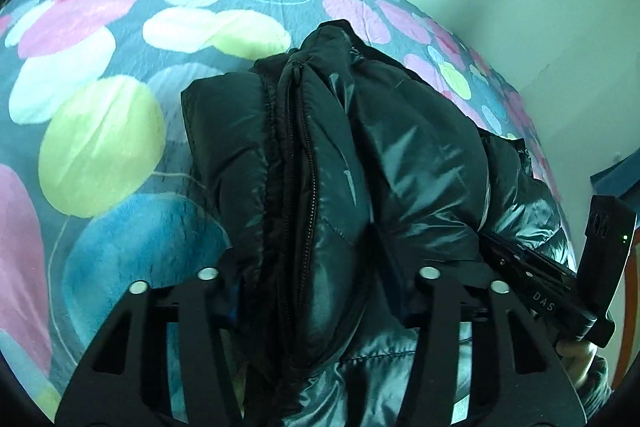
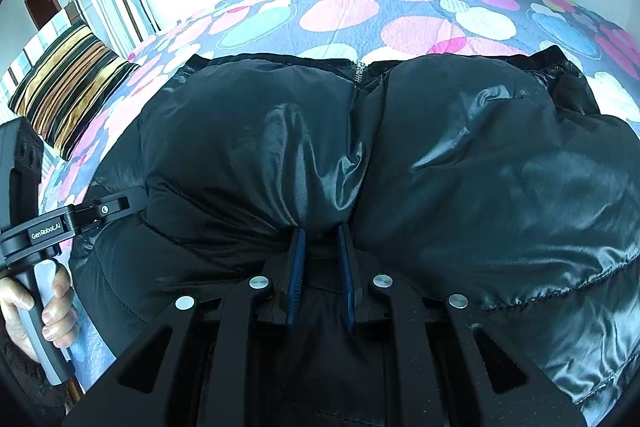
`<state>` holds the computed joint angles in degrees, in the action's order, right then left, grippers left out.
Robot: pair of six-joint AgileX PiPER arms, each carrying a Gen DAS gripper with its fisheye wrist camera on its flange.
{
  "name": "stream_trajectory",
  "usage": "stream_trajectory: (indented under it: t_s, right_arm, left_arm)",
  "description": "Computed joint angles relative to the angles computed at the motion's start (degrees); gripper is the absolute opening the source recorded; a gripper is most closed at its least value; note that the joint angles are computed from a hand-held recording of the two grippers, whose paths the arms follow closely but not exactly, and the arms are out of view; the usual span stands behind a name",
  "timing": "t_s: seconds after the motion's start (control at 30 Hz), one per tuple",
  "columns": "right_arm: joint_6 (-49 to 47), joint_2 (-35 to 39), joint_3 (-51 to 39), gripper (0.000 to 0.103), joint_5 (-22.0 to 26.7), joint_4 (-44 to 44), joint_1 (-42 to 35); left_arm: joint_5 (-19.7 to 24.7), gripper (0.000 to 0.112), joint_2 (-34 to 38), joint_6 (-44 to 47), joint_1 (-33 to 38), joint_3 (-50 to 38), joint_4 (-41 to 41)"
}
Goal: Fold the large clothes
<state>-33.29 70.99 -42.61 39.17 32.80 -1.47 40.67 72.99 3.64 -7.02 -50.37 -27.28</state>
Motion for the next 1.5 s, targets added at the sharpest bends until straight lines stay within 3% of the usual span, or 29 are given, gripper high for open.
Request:
stream_trajectory:
  t_s: [0.23, 0.43, 0.7, 1.0, 1.2, 1.33, 1.5]
  right_arm:
    - [0.4, 0.0, 0.4, 0.016, -1.0, -0.5, 0.5]
    - [1.8, -0.1, 0.7, 0.016, -2.2, -1.2, 1.5]
    - [-1.9, 0.2, 0.9, 0.015, -1.1, 2.3, -0.5]
    - [-10.4, 1.9, 0.5, 0.014, 2.5, 9.7, -6.0]
    - [-18.0, -2.2, 0.1, 0.013, 12.4, 13.6, -17.5]
    - [-24.1, -5.9, -0.4, 0.016, 21.6, 14.2, -31.0]
    - [-31.5, -4.7, -2.2, 0.016, 30.5, 14.3, -46.8]
  left_arm:
    - [1.2, 0.040, -2.0, -11.9, -5.7, -3.7, 11.9]
    - [4.7, 0.027, -3.6, -16.6, -9.0, -9.9, 14.9]
    - [10.9, 0.026, 2.0, -33.8, -28.1, -25.2, 34.6]
    - [18.6, 0.026, 12.0, -46.3, -43.4, -37.9, 49.8]
    - [22.9, 0.026, 15.9, -46.9, -48.0, -43.9, 53.4]
    - [24.9, 0.026, 19.7, -47.5, -50.7, -47.8, 55.1]
    - [27.0, 0.026, 25.9, -47.9, -55.1, -53.8, 57.8]
